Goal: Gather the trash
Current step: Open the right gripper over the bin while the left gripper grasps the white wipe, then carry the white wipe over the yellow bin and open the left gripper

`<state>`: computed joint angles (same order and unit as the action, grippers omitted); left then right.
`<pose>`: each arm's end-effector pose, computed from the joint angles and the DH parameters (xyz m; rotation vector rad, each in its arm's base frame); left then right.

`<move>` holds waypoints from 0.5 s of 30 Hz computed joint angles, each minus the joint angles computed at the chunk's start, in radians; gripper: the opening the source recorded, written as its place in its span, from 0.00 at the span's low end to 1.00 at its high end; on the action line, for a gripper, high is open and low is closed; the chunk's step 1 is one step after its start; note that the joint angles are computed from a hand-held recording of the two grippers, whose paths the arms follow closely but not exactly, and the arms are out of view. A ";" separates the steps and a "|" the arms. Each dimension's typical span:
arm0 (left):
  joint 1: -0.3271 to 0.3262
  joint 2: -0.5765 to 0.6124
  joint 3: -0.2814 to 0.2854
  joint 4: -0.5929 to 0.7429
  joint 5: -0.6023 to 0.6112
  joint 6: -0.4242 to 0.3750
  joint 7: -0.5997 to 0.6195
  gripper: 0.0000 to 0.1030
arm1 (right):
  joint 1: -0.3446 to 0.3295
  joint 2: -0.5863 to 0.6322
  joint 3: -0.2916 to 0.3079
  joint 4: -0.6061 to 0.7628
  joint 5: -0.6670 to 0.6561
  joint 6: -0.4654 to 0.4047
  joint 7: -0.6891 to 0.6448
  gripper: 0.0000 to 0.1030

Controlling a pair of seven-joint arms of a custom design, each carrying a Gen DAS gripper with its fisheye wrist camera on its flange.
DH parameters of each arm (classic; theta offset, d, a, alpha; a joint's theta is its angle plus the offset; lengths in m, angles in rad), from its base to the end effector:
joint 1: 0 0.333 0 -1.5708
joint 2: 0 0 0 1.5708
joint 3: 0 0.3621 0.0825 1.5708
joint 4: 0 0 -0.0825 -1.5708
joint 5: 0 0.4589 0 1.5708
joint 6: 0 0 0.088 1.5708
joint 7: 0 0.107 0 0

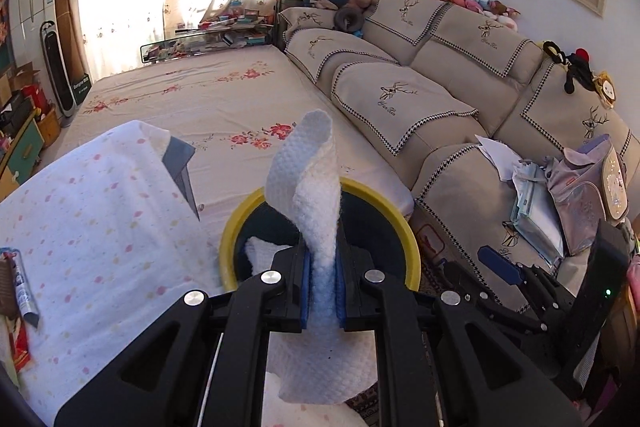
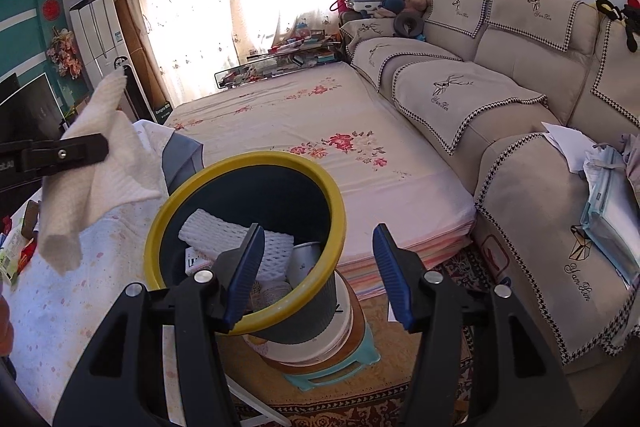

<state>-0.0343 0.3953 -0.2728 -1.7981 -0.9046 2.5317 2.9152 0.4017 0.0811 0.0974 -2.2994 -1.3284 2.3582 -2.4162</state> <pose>0.7249 -0.2011 0.3686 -0.8859 2.6784 -1.1564 0.5159 0.2667 0.3099 -0.9566 2.2826 -0.9676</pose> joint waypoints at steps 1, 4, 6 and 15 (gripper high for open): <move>-0.015 0.014 0.001 0.011 0.015 0.006 -0.018 0.10 | -0.002 -0.001 -0.001 -0.004 0.001 0.004 0.001 0.52; -0.054 0.064 0.001 0.046 0.064 0.033 -0.069 0.10 | -0.006 -0.002 -0.004 -0.011 0.005 0.013 0.000 0.52; -0.076 0.096 0.003 0.068 0.101 0.056 -0.111 0.11 | -0.009 -0.006 -0.005 -0.017 0.005 0.017 0.001 0.53; -0.119 0.184 0.004 0.127 0.236 0.113 -0.261 0.36 | -0.014 -0.016 -0.001 -0.026 0.019 0.012 0.000 0.54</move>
